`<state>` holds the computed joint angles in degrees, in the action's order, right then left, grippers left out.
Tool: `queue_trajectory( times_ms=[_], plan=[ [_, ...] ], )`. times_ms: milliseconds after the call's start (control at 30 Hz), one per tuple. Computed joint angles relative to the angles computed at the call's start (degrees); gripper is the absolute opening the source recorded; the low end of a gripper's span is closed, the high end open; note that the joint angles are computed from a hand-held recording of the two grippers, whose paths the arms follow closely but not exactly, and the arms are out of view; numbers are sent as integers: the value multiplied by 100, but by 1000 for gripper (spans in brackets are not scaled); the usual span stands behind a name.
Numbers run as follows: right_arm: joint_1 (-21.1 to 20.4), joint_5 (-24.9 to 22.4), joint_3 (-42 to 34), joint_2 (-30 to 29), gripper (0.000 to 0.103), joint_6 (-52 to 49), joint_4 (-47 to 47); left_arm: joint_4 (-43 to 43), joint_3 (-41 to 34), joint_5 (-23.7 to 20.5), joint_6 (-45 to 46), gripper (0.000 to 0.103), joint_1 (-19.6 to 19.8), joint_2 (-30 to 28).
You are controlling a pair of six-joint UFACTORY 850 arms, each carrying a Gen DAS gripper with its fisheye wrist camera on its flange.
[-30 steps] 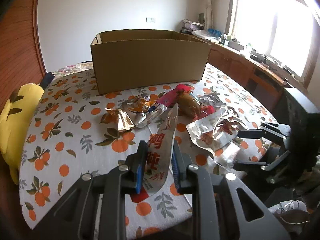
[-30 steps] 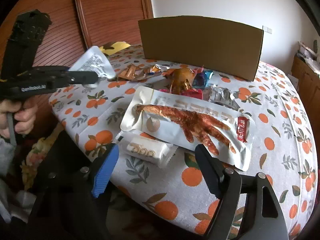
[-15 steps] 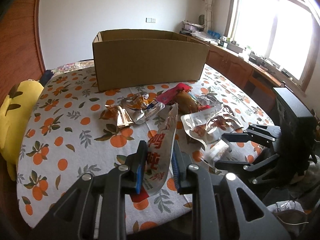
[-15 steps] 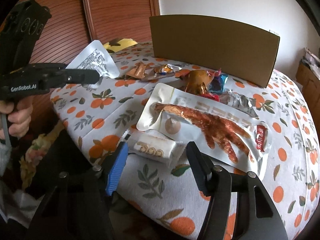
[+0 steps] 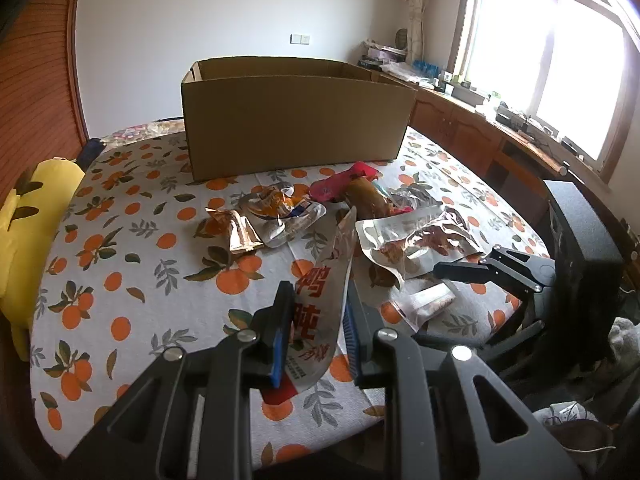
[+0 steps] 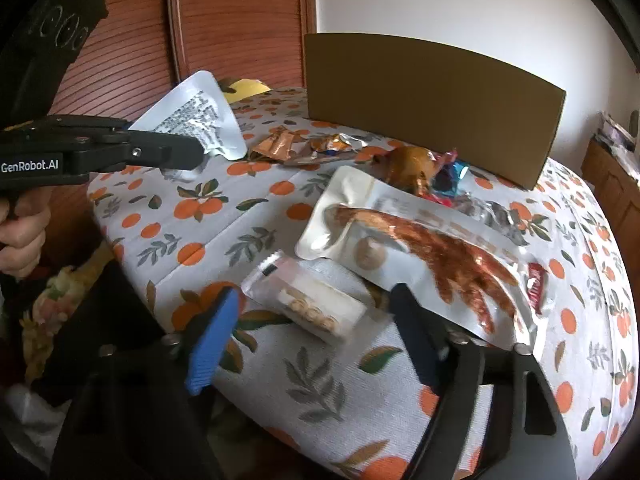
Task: Organize snacks
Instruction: 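Grasp the white duck-neck packet with the left tool while the right tool grasps the small white packet, then carry both packets over the cardboard box and open both tools to release them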
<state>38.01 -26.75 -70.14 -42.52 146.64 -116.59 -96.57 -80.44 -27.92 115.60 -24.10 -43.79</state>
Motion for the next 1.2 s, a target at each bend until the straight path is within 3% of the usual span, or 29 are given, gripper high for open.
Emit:
queue_trajectory(
  times_ms=[67, 200, 333, 533, 767, 1200],
  plan=[
    [-41, 27, 78, 59, 57, 94, -26, 13, -2, 1, -26, 22, 0, -3],
    [-85, 140, 192, 171, 38, 105, 21, 56, -2, -5, -64, 22, 6, -1],
    [-108, 308, 292, 275, 26, 377, -257, 21, 10, 2, -36, 22, 4, 7],
    [-95, 407, 252, 275, 23, 519, -330, -33, 27, -2, -12, 22, 9, 16],
    [-112, 531, 292, 367, 23, 1517, -1250, -86, 32, -30, -29, 22, 24, 26],
    [-146, 768, -219, 214, 22, 1518, -1664, -308, -2, -14, 111, 22, 93, 50]
  ],
)
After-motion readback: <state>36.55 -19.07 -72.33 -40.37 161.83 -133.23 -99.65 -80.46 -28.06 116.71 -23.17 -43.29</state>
